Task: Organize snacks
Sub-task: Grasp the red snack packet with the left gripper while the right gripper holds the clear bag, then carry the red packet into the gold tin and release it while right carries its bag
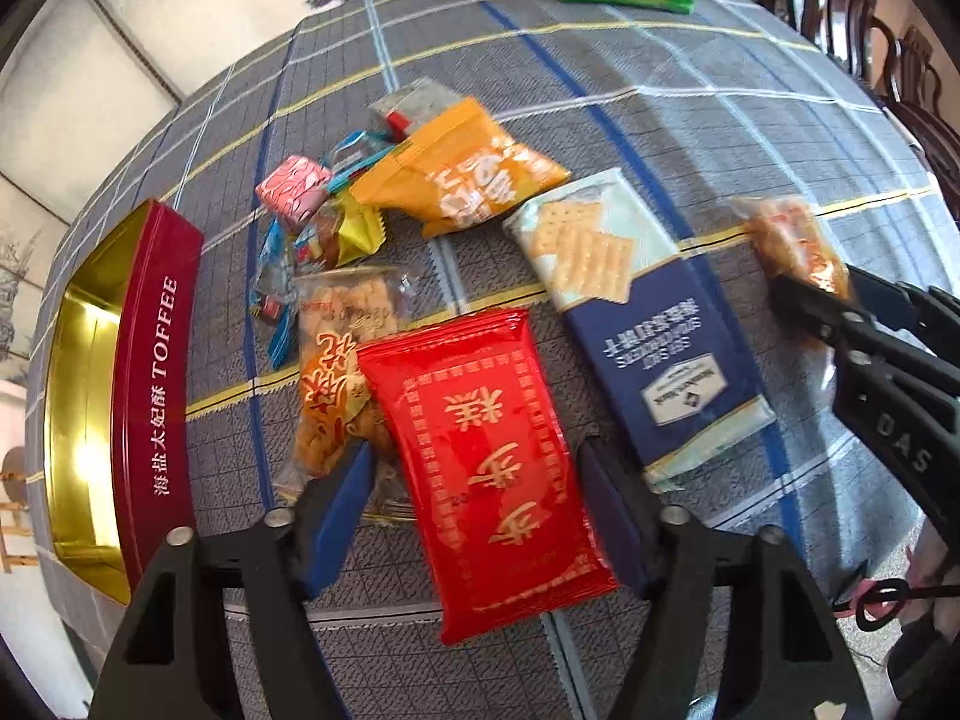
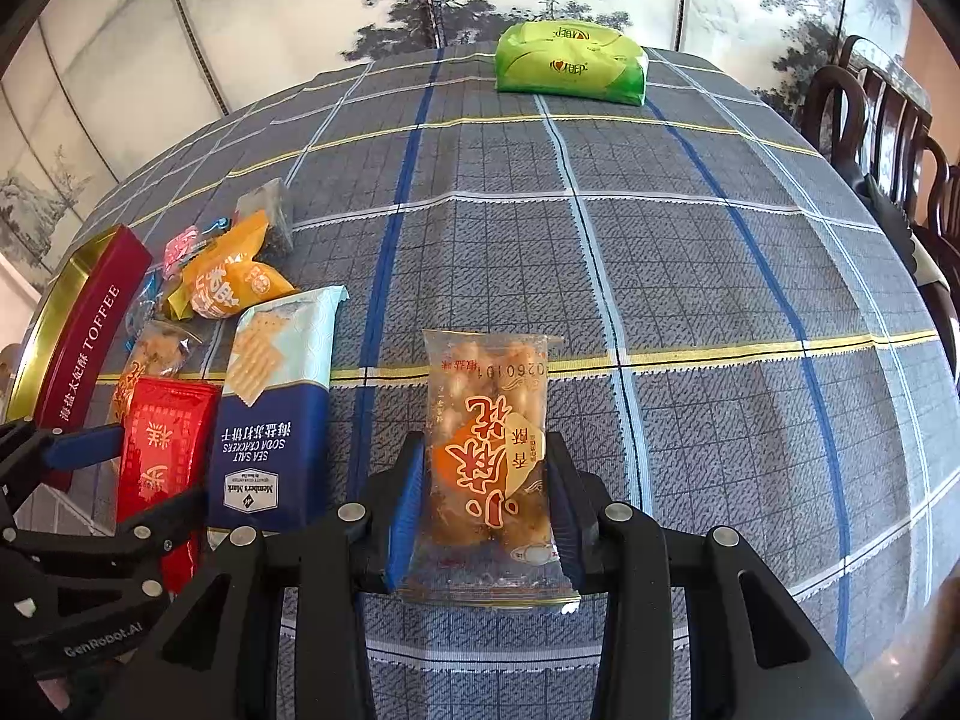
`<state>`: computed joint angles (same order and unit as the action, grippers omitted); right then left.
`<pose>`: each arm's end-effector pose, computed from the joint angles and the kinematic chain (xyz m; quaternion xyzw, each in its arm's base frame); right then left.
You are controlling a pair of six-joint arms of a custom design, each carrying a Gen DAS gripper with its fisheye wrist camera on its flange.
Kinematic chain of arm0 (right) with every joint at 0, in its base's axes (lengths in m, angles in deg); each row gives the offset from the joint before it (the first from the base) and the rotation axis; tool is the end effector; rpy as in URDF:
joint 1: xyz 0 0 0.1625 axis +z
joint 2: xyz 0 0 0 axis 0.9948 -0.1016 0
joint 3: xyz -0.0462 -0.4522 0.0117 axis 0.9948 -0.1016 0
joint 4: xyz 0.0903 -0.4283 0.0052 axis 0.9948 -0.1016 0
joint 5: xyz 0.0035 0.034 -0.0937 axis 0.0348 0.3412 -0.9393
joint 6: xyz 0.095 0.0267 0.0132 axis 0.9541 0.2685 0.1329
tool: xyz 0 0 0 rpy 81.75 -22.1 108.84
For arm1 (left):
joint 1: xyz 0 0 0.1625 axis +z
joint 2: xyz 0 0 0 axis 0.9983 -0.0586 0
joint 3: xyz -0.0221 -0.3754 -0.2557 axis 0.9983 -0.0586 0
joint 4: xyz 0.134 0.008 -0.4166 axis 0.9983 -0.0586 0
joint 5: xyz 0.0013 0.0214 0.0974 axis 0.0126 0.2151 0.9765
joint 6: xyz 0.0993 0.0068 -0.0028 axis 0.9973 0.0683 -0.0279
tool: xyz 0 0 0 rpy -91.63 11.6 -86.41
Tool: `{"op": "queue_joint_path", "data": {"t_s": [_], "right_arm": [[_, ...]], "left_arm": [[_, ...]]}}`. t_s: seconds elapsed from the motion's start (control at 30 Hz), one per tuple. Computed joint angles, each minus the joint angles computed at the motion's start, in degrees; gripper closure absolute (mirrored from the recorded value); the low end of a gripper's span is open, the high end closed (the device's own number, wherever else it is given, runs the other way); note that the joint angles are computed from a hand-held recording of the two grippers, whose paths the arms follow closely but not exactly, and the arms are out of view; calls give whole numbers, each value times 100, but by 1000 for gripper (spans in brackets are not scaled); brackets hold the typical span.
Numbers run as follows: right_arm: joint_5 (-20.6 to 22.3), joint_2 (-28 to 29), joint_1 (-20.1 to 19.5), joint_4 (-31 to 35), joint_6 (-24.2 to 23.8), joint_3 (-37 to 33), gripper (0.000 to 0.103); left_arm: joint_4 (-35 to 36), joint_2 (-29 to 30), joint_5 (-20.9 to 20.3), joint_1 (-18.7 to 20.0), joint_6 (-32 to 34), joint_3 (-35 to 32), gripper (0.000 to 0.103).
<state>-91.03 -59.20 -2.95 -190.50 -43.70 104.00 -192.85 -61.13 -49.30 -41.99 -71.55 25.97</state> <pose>-0.0081 -0.6629 0.2530 0.1897 -0.9142 0.1915 0.3027 -0.3425 -0.6300 -0.0884 0.0867 0.8847 -0.1257 0.4404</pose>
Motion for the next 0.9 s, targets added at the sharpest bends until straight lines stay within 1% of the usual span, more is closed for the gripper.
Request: {"op": "queue_joint_path", "data": {"t_s": [0.03,0.07,0.17,0.37,0.53,0.6,0.8,0.9], "right_arm": [[-18,8,7,-25,-19,6,64],[-26,8,9,-33,-24,11,64],[-56,23,22,-79,-33,20,64],[-137,62,40,-157,-94,11,64],[-383,169,113,-453,-270,45,63],[-443,196,131,-514,-292,44,63],[-485,205,141,-425,-215,10,63],[-492,200,138,-350,-195,-17,63]], "left_arm": [[-132,-16,-59,-2,99,45,54],[-210,-31,-107,-3,148,78,59],[-329,-84,-161,1,256,171,61],[-579,-331,-420,16,342,461,63],[-1107,-601,-707,38,606,784,63],[-1250,-703,-747,26,680,893,63],[-1617,-988,-938,-41,800,1104,63],[-1677,-1132,-801,-84,828,1172,63]]}}
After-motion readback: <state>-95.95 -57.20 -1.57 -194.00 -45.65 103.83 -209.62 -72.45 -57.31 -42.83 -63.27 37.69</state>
